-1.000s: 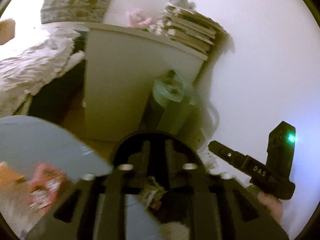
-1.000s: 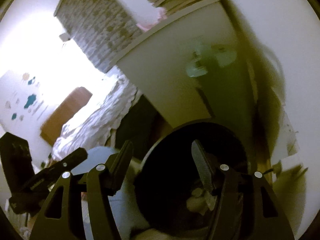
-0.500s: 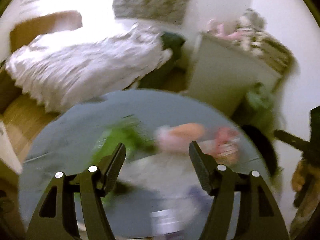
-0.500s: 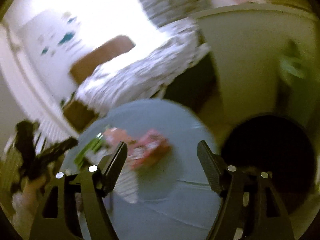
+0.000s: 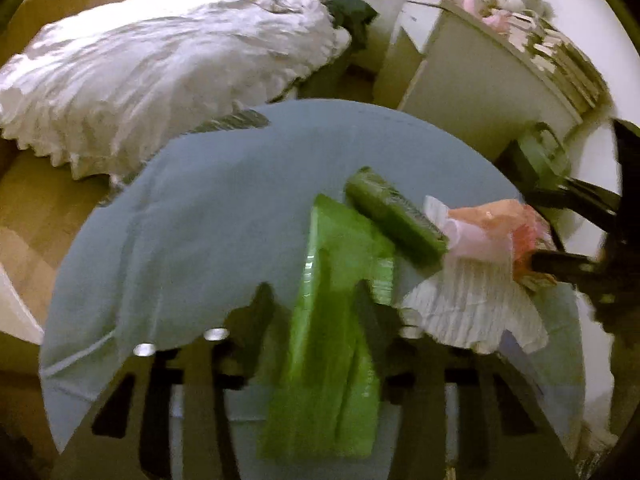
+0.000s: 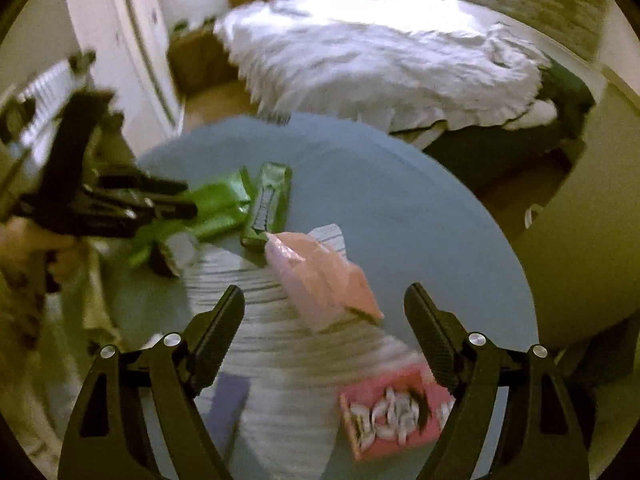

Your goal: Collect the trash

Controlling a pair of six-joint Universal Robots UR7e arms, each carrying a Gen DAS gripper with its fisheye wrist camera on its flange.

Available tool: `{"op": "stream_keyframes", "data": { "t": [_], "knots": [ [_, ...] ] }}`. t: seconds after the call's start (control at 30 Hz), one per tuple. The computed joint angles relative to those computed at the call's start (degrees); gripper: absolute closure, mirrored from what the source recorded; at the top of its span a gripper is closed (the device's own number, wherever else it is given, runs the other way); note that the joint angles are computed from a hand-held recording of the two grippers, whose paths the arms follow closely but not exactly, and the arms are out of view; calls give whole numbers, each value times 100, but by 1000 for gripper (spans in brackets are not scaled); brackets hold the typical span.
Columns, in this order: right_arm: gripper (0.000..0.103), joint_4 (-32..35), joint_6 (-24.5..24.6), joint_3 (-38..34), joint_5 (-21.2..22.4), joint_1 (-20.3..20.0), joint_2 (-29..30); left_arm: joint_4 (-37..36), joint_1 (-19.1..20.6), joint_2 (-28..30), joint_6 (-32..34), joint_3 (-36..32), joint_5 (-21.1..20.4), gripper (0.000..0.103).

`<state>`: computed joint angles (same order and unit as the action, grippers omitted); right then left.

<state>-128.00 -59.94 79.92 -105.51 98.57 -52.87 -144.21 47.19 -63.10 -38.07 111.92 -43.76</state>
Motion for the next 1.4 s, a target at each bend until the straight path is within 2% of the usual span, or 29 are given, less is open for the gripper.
{"op": "stream_keyframes", "data": {
  "t": [0.07, 0.1, 0.13, 0.2, 0.27, 0.3, 0.43, 0.5, 0.57, 0.67, 0.8, 0.93, 1.0, 1.1, 1.2, 1.4],
  "knots": [
    [22, 24, -6, -115, -68, 13, 150, -24, 15, 32, -10, -23, 26, 77],
    [27, 91, 25, -180, -37, -3, 194, 24, -1, 51, -54, -35, 72, 80],
    [33, 194, 90, -263, 27, -14, 242, 46, -17, 70, -54, -42, 76, 86],
    [57, 452, 323, -434, 102, -20, 329, -98, -63, 112, 37, 6, 59, 93],
    [68, 612, 519, -525, 220, -52, 347, -154, -156, 117, 10, 77, 161, 96],
    [70, 643, 590, -522, 329, -67, 316, -257, -154, 116, 64, 106, 185, 97],
    [72, 748, 851, -487, 928, -183, 95, -608, -360, 81, 27, 314, 400, 99],
    [72, 845, 1080, -405, 1399, -278, -136, -793, -541, 2, -99, 479, 607, 100],
    [72, 795, 1312, -232, 1914, -389, -422, -1179, -791, -124, -236, 705, 860, 100],
    [72, 566, 1607, 124, 2575, -546, -881, -1249, -1210, -263, -516, 865, 1395, 100],
    [72, 295, 1891, 512, 3242, -763, -1439, -1446, -1685, -274, -576, 875, 1913, 100],
    [72, -35, 2086, 781, 3657, -1003, -1911, -2129, -1949, 50, 7, 585, 2149, 100],
    [72, -308, 2172, 896, 3771, -1159, -2135, -2565, -2000, 313, 443, 369, 2136, 100],
    [72, -569, 2343, 929, 3941, -1444, -2380, -3319, -1972, 856, 1209, -111, 1870, 100],
    [72, -805, 2534, 864, 4045, -1750, -2542, -3784, -1849, 1441, 1847, -745, 1428, 99],
    [72, -1263, 2833, 666, 4068, -2246, -2655, -4022, -1594, 2462, 2530, -1975, 537, 99]
  ]
}}
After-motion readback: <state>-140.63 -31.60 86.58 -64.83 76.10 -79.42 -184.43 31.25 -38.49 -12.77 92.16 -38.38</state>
